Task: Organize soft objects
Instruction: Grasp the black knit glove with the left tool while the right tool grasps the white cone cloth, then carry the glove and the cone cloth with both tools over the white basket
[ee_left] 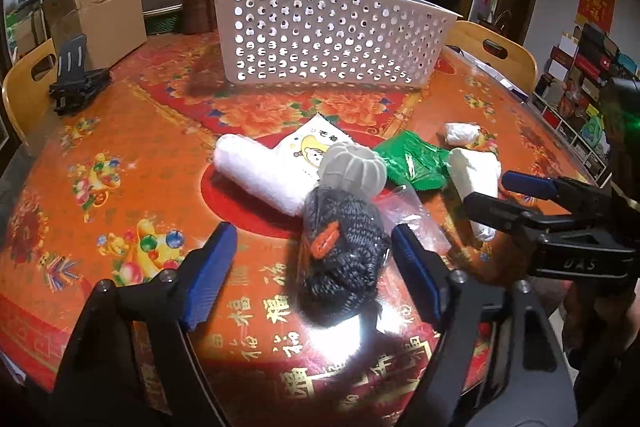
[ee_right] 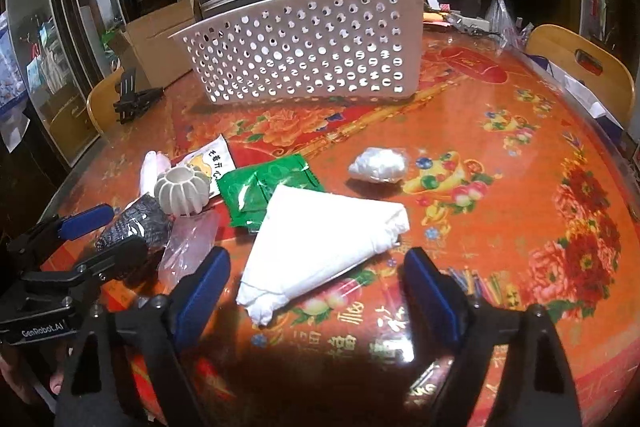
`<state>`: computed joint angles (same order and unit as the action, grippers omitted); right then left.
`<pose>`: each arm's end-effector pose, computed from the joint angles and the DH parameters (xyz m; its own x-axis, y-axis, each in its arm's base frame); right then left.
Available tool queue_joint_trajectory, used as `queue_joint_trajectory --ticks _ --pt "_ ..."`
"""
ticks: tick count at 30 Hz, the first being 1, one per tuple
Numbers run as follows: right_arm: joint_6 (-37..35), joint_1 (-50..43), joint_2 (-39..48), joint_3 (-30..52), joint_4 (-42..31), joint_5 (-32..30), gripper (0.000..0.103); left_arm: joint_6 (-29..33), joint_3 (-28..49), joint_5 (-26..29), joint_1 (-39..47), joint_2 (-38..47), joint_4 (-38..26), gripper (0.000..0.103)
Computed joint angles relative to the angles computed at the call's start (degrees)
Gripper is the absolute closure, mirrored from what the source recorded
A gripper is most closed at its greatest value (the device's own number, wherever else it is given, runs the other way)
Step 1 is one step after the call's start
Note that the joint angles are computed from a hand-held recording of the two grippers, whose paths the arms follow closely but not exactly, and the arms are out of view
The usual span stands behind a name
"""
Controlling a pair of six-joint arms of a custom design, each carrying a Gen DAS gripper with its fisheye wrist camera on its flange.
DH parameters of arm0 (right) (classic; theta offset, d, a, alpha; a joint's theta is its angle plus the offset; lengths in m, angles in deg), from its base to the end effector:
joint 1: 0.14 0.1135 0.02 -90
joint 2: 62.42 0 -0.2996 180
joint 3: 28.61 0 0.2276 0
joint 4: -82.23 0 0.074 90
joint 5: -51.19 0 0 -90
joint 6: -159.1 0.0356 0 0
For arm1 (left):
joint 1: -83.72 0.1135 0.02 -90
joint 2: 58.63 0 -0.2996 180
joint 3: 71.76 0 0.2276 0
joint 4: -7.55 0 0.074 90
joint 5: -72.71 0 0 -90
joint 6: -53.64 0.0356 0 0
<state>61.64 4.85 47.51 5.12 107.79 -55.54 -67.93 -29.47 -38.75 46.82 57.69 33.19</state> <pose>0.2431 0.0315 0.0906 -0.7293 -0.1885 -0.6577 -0.3629 0.9215 0.1383 0.2370 -0.1617 0.0831 -0.7003 -0.0835 -0.7090 -0.0025 0.9934 -0.1146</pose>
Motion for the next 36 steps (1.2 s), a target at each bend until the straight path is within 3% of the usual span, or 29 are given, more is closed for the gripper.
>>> queue_joint_trajectory --ticks 11,16,19,28,36 --pt "0.0 2.5 0.0 -0.2 0.5 3.2 0.036 1.1 -1.3 1.3 -0.5 1.1 2.8 0.059" --pt "-0.6 2.6 -0.1 -0.6 1.1 3.4 0.059 1.1 -3.1 0.8 -0.5 0.6 4.8 0.059" --pt "-0.8 1.6 -0.3 -0.7 0.6 1.5 0.066 1.1 -4.9 0.1 -0.8 -0.4 6.3 0.059" --pt "-1.7 0.7 -4.8 -3.8 2.0 -0.4 0.072 0.5 -8.6 -2.9 -2.2 -4.4 7.7 0.059" --pt "-3.2 -1.5 -12.0 -5.7 -0.1 -3.3 0.072 0.9 -9.9 -3.7 -2.2 -10.3 5.1 0.059"
